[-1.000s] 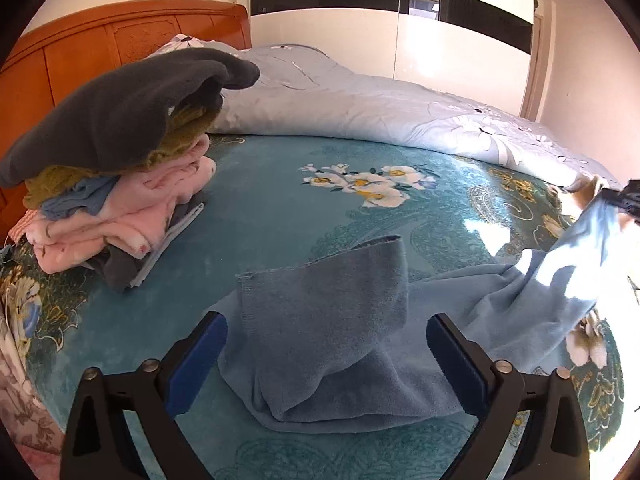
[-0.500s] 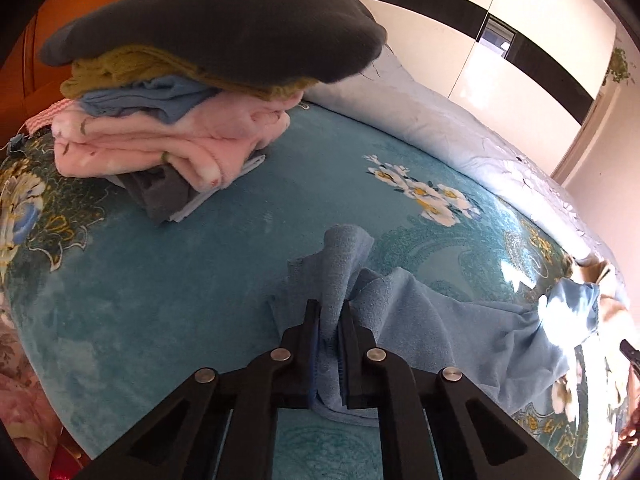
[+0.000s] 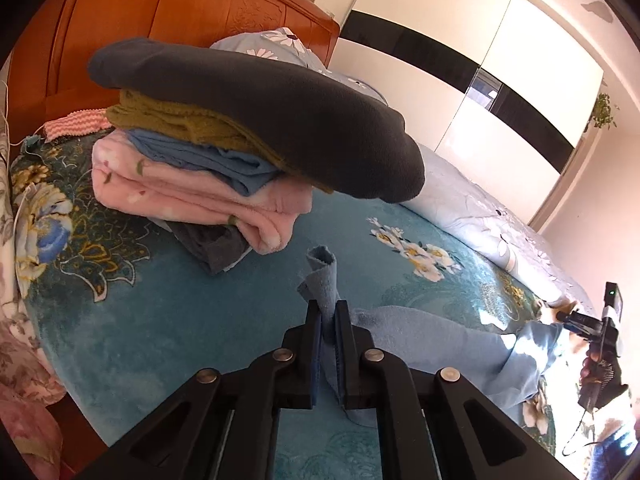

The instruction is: Fold clothes

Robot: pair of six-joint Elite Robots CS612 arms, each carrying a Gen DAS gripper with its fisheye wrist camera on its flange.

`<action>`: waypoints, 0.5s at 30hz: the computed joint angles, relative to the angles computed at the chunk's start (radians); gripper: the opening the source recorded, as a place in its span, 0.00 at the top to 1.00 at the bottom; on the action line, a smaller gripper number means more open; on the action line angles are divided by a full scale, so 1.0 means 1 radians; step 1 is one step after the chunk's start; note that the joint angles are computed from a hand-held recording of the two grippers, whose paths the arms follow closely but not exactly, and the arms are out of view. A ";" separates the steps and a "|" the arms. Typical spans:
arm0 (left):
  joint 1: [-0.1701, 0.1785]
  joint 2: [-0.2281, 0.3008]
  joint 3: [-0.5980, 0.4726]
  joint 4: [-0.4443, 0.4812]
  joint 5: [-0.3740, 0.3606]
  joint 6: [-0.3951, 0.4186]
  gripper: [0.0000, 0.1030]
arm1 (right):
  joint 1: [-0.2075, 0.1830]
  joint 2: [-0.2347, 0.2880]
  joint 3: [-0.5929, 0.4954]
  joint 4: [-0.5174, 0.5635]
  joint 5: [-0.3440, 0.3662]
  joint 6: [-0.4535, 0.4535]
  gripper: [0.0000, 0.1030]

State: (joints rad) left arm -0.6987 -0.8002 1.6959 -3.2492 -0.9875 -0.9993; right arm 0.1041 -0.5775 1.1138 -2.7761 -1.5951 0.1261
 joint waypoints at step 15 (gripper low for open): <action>0.016 0.034 -0.017 0.047 -0.072 -0.045 0.94 | 0.042 0.026 -0.066 0.150 0.169 -0.227 0.58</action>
State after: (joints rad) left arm -0.6824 -0.7667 1.6790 -3.2027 -1.0597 -1.0443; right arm 0.1460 -0.5514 1.0480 -2.6258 -1.4263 -0.1004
